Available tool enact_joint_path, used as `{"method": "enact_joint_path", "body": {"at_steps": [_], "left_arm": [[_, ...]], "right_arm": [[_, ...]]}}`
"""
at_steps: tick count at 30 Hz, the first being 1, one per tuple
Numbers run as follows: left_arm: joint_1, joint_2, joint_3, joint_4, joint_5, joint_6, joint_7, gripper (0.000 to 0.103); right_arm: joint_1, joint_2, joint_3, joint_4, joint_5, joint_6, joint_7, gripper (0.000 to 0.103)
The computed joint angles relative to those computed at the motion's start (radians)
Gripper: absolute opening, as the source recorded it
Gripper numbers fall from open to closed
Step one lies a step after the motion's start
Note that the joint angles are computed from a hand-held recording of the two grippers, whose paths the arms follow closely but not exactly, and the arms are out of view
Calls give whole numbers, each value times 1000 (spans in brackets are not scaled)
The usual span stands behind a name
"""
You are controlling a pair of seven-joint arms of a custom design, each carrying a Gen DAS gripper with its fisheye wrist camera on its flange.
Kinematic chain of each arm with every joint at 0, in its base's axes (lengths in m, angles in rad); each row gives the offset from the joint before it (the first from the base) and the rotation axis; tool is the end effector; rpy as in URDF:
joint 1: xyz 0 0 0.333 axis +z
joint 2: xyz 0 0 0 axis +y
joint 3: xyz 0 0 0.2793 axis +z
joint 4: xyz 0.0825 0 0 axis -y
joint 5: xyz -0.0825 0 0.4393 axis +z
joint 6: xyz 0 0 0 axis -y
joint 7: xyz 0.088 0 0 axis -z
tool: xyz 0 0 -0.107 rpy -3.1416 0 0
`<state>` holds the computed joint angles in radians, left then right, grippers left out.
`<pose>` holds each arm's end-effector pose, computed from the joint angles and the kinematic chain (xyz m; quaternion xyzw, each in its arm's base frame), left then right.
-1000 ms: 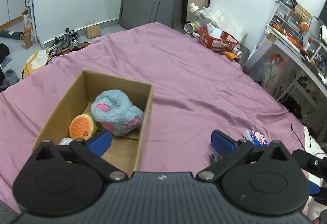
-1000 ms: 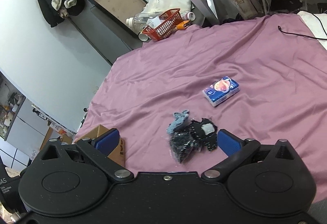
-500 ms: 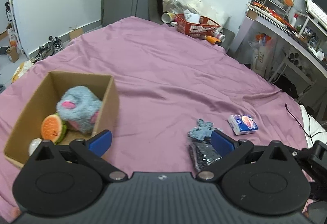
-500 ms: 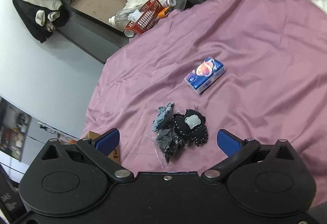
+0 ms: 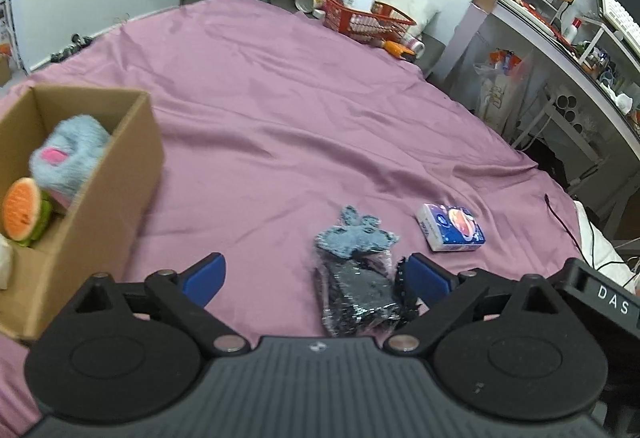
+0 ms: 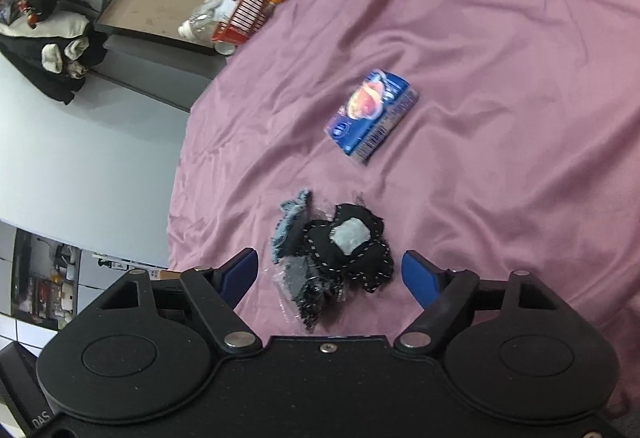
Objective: Organize soft objects
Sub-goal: 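Move both grippers back toward the black fabric items in the clear bag, then grasp the clear bag of black items with the left gripper while the right grasps the black felt item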
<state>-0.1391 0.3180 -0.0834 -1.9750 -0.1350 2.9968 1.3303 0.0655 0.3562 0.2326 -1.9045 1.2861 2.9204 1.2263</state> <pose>0.6715 -0.1395 0.3194 -0.7137 0.6088 -0.3152 0.1436 0.6618 0.1345 0.2861 -0.4259 0.8001 0.0613 0.4180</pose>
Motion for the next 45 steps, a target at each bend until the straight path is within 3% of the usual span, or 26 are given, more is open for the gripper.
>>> {"method": "enact_joint_path", "body": {"at_steps": [9, 12, 15, 17, 19, 20, 27, 28, 30, 32, 34, 36, 41, 45], "left_arm": [[9, 130, -27, 150, -37, -133, -5, 80], [-6, 158, -12, 181, -32, -169, -59, 72], [-12, 184, -9, 216, -52, -209, -142, 71], [-30, 196, 5, 231, -40, -216, -207, 64], [-42, 200, 13, 239, -15, -209, -241, 48], [-42, 202, 10, 244, -13, -211, -253, 45], [-73, 203, 42, 283, 59, -284, -433, 36], [-66, 204, 34, 287, 62, -290, -432, 35], [-50, 199, 18, 279, 64, -284, -410, 33], [-40, 184, 9, 255, 69, -266, -385, 32], [-47, 173, 17, 239, 93, -259, -376, 31], [9, 159, -41, 211, 26, -232, -288, 31], [50, 90, -77, 126, -68, -192, -173, 30], [78, 22, -103, 59, -147, -164, -68, 30]], "right_arm": [[-18, 70, -2, 54, -107, -56, 131, 69], [-30, 89, 9, 70, -131, -62, 160, 69], [-40, 111, 16, 88, -166, -67, 197, 69], [-54, 121, 31, 97, -164, -70, 204, 69], [-61, 131, 40, 108, -171, -70, 213, 69], [-68, 139, 47, 116, -171, -76, 207, 69], [-86, 169, 56, 149, -181, -113, 221, 67], [-84, 165, 55, 144, -188, -108, 222, 65], [-90, 158, 63, 134, -185, -104, 210, 48], [-72, 143, 41, 116, -237, -110, 247, 38], [-75, 124, 46, 96, -246, -104, 244, 37], [-78, 100, 54, 74, -241, -97, 223, 37], [-80, 26, 71, 8, -154, -57, 130, 37], [-37, -30, 46, -34, -112, -21, 71, 37]]}}
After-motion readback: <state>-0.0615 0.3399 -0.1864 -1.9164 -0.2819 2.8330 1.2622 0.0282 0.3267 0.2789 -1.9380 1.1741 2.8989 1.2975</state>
